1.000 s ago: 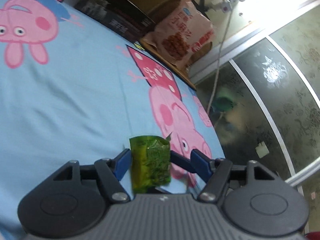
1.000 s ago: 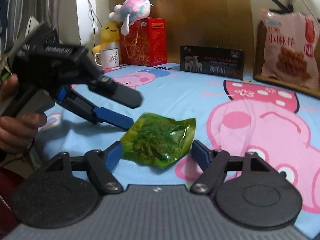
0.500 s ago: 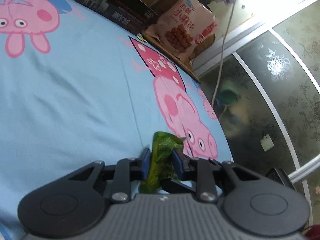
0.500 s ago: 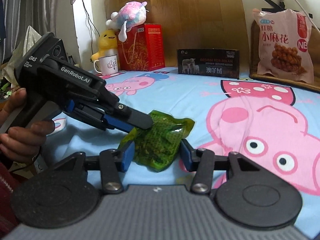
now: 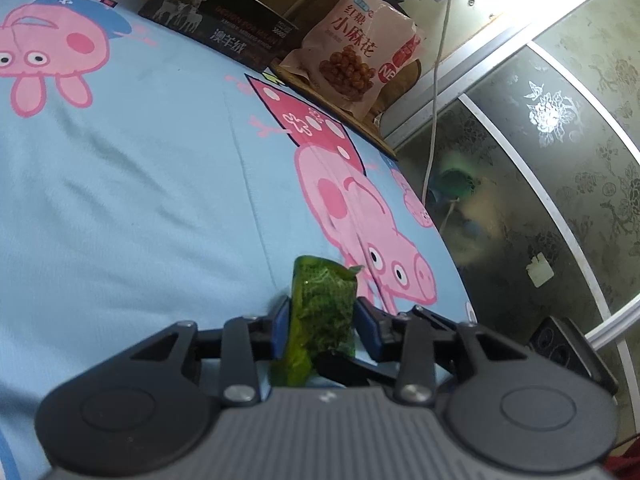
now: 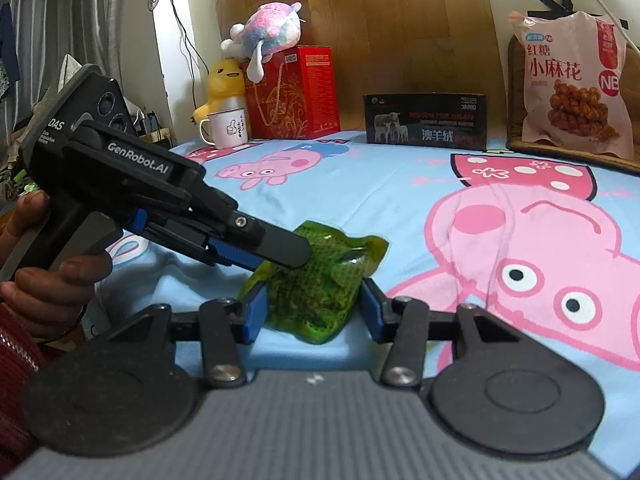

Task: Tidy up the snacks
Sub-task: 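Close the left tool on the green seaweed snack bag and lift, then carry the seaweed bag into the black tin box and open the left tool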

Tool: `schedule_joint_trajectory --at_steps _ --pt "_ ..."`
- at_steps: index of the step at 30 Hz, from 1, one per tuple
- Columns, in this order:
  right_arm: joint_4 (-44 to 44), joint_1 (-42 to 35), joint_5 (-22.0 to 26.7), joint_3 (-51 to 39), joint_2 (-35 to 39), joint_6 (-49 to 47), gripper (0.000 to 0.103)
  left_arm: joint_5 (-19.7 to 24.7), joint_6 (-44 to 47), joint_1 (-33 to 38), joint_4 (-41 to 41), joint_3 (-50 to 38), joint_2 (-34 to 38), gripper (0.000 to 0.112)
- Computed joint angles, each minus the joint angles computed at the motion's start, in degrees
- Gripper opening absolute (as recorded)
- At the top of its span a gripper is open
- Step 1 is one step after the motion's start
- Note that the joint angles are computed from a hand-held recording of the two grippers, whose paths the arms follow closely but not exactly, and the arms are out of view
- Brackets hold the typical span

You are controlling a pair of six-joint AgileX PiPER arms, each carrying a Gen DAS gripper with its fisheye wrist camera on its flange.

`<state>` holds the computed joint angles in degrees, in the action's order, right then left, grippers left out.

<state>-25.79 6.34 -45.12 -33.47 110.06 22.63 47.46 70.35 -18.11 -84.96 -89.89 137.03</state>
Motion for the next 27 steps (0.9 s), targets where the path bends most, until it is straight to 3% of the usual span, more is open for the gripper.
schedule_joint_trajectory --at_steps 13,17,27 --pt "-0.28 -0.27 -0.43 0.08 0.25 -0.38 0.060 -0.22 2.25 -0.26 -1.04 1.31 -0.74 0.041" --pt "-0.44 -0.25 -0.11 -0.01 0.11 -0.65 0.058 -0.60 1.86 -0.59 -0.48 1.15 -0.83 0.035" --pt "-1.73 -0.76 -1.48 -0.22 0.24 0.56 0.053 -0.24 -0.73 -1.02 2.52 -1.47 0.13 0.035"
